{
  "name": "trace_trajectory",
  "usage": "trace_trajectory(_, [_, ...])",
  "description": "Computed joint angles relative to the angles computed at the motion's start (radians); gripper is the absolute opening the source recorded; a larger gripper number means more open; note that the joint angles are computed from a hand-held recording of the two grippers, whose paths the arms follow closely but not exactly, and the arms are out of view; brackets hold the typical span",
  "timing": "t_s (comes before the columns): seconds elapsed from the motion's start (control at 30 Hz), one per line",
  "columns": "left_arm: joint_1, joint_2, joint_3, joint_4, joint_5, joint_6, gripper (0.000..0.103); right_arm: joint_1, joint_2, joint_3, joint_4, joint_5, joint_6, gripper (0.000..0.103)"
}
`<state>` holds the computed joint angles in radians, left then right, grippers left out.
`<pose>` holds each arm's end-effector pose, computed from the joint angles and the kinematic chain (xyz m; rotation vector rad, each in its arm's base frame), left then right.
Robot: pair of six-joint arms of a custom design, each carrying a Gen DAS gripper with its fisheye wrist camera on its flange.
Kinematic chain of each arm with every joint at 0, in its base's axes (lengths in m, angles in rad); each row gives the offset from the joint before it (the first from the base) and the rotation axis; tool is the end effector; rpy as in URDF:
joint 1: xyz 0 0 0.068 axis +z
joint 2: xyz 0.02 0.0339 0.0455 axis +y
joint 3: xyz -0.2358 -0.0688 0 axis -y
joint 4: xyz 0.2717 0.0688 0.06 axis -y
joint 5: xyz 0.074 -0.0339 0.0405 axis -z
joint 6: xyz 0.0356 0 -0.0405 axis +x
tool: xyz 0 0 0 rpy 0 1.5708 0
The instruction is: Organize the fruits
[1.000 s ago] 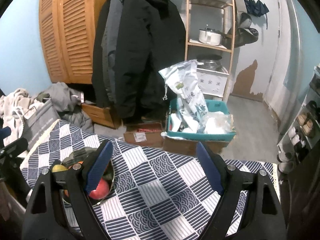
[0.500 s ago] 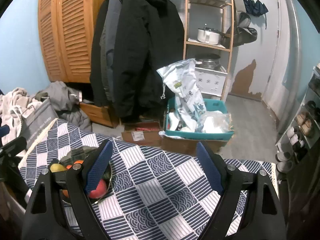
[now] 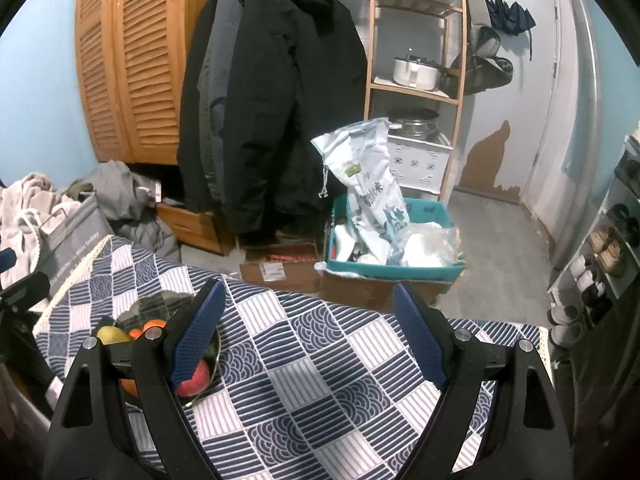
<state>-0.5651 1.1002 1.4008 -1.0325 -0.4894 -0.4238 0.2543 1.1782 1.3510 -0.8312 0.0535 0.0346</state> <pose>0.2060 -0.1108 0.3910 -0.0886 2.1999 0.0179 0.2654 0.0670 0.3702 -0.2153 2.2195 0.0985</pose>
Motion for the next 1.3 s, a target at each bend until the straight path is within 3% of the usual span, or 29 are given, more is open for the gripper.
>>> trace_trajectory(1.3, [-0.004,0.011,0.044,-0.017,-0.009,-0.019,0.102,-0.010,-0.004,-0.004,0.006,-0.005,-0.006,0.085])
